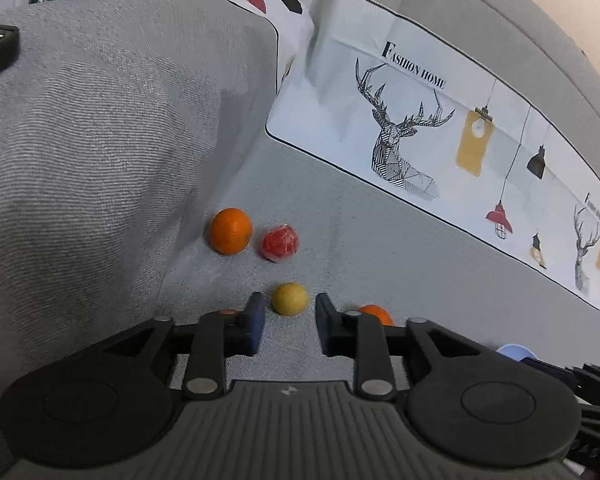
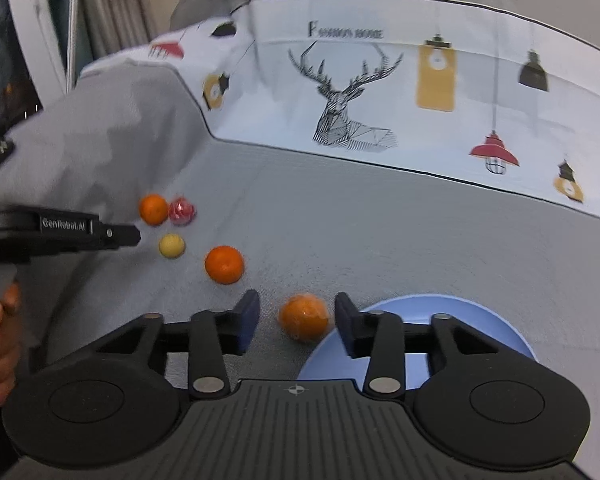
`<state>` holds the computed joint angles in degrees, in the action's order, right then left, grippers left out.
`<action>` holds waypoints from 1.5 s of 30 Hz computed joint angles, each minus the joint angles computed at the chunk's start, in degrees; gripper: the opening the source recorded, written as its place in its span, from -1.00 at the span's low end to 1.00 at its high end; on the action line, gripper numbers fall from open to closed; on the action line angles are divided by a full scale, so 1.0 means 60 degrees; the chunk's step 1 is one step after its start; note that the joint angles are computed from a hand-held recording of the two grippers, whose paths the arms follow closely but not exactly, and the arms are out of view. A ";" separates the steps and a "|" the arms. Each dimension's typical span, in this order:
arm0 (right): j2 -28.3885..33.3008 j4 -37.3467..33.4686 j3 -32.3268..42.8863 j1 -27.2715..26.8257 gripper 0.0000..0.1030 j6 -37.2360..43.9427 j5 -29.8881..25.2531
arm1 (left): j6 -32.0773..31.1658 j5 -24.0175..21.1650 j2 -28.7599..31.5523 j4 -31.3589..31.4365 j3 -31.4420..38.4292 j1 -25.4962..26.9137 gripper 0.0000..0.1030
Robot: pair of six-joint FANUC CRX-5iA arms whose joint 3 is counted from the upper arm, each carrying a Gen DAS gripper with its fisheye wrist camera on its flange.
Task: Organize fruits
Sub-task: 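Move the left gripper to a yellow fruit while the right gripper moves to a wrapped orange, then grasp the yellow fruit with the left gripper while the right gripper grasps the wrapped orange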
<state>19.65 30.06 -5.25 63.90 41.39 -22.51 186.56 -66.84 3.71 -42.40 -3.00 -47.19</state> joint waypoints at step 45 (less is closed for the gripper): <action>-0.0012 -0.0027 0.0723 0.0041 -0.24 0.0761 -0.0197 | -0.0955 -0.1241 0.1179 -0.1651 0.1260 -0.1279 -0.46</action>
